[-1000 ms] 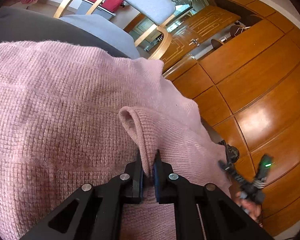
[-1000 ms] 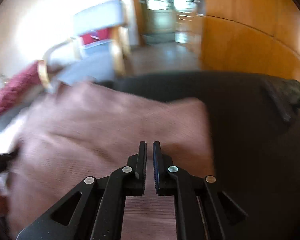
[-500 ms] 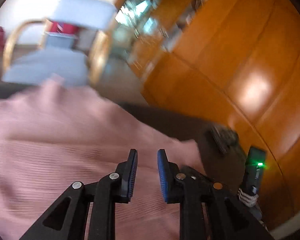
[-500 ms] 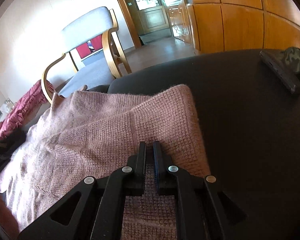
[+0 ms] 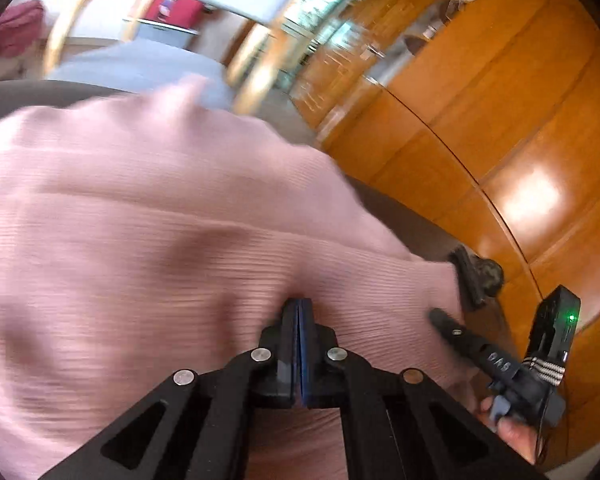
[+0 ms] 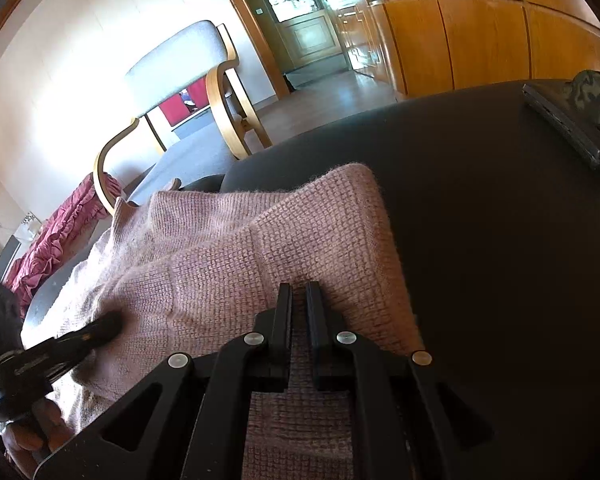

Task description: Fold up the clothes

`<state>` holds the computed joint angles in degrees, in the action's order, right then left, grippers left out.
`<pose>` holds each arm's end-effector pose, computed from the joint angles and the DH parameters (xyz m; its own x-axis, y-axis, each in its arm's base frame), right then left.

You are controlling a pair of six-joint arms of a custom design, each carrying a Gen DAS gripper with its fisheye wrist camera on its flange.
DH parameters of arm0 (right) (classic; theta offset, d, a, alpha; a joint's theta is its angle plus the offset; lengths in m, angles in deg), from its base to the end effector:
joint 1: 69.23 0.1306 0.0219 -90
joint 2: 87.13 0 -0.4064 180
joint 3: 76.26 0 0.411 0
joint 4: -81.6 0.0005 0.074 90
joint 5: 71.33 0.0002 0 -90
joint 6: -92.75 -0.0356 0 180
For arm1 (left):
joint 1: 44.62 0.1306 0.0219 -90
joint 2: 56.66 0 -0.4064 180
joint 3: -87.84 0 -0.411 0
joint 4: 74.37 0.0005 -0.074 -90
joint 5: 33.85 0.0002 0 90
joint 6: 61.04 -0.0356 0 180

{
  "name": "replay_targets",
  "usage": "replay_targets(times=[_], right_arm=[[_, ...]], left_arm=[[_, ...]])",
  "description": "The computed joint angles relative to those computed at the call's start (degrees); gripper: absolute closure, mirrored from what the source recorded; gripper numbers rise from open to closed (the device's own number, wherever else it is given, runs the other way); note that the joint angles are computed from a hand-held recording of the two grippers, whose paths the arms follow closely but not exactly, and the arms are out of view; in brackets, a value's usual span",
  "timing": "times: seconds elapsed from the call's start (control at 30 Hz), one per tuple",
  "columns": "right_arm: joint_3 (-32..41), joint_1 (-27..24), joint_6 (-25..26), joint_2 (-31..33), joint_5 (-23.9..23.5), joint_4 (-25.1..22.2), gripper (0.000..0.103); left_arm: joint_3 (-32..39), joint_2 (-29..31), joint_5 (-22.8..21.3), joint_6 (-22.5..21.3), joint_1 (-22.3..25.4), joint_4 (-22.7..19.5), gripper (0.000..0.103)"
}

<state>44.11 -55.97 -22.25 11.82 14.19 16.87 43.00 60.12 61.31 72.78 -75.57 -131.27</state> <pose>0.5322 0.1277 0.6069 -0.7251 0.2620 -0.6368 0.0248 0.9341 0.3561 0.5818 -0.3532 0.5547 -0.7818 -0.3352 -0.5257 0.0433 0.8119 -0.5821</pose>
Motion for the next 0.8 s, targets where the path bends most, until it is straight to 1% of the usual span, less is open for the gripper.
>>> replay_targets(times=[0.1,0.13,0.2,0.27,0.3,0.37,0.4,0.43,0.47,0.5,0.53,0.57,0.6,0.63,0.67,0.73,0.77,0.8], right_arm=[[0.2,0.1,0.3,0.2,0.3,-0.2,0.096],[0.3,0.1,0.4,0.3,0.4,-0.3,0.096],[0.5,0.2,0.5,0.5,0.5,-0.3,0.096],[0.7,0.3,0.7,0.6,0.7,-0.4,0.096],[0.8,0.4,0.8,0.8,0.8,-0.4,0.096],[1.1,0.5,1.1,0.9,0.9,-0.3,0.096],[1.1,0.7,1.7,0.8,0.8,0.1,0.096],[1.0,1.1,2.5,0.3,1.0,1.2,0.096],[0.9,1.6,3.3,-0.2,0.9,2.4,0.095],[1.3,2.4,4.7,-0.5,0.2,3.7,0.095],[2.6,3.3,6.4,-0.3,-1.0,4.2,0.095],[4.4,4.2,7.9,0.6,-2.1,3.5,0.096],[7.4,5.4,9.8,2.3,-3.5,1.7,0.096],[11.3,6.6,11.8,4.9,-5.4,-1.2,0.095],[14.6,7.4,13.1,7.3,-7.4,-3.7,0.096],[21.8,8.5,15.1,13.0,-11.5,-10.1,0.095],[25.4,8.9,15.9,16.0,-13.0,-13.3,0.095],[27.6,9.0,16.4,18.1,-12.7,-15.2,0.095]], left_arm=[[-8.8,-5.9,-1.2,3.4,2.6,3.7,0.102],[-12.2,-8.2,-2.4,3.7,3.4,5.2,0.100],[-16.4,-11.5,-5.2,4.7,4.6,6.0,0.103],[-21.1,-14.3,-2.7,6.8,5.7,10.2,0.103],[-22.6,-15.0,-2.3,7.4,5.7,11.9,0.102],[-24.1,-16.6,-5.7,4.4,4.4,15.5,0.091],[-24.5,-17.0,-6.2,2.0,3.6,17.6,0.084],[-24.6,-17.2,-6.1,-0.7,2.8,19.7,0.084],[-23.7,-16.7,-4.9,-4.4,2.0,20.1,0.084],[-21.3,-15.2,-4.3,-7.0,1.1,18.3,0.084],[-18.6,-13.4,-4.1,-8.7,0.6,15.3,0.084],[-15.2,-11.1,-4.1,-9.2,0.4,10.6,0.084],[-11.2,-8.4,-4.1,-9.3,0.2,5.2,0.084],[-9.1,-6.7,-3.3,-8.5,0.6,1.9,0.085],[-8.8,-6.3,-1.7,-7.1,1.2,1.5,0.088],[-11.4,-7.6,-0.6,-4.4,1.8,4.6,0.089],[-12.2,-7.9,0.0,-3.5,2.0,5.3,0.092],[-12.7,-8.1,0.7,-2.6,2.2,5.9,0.094]])
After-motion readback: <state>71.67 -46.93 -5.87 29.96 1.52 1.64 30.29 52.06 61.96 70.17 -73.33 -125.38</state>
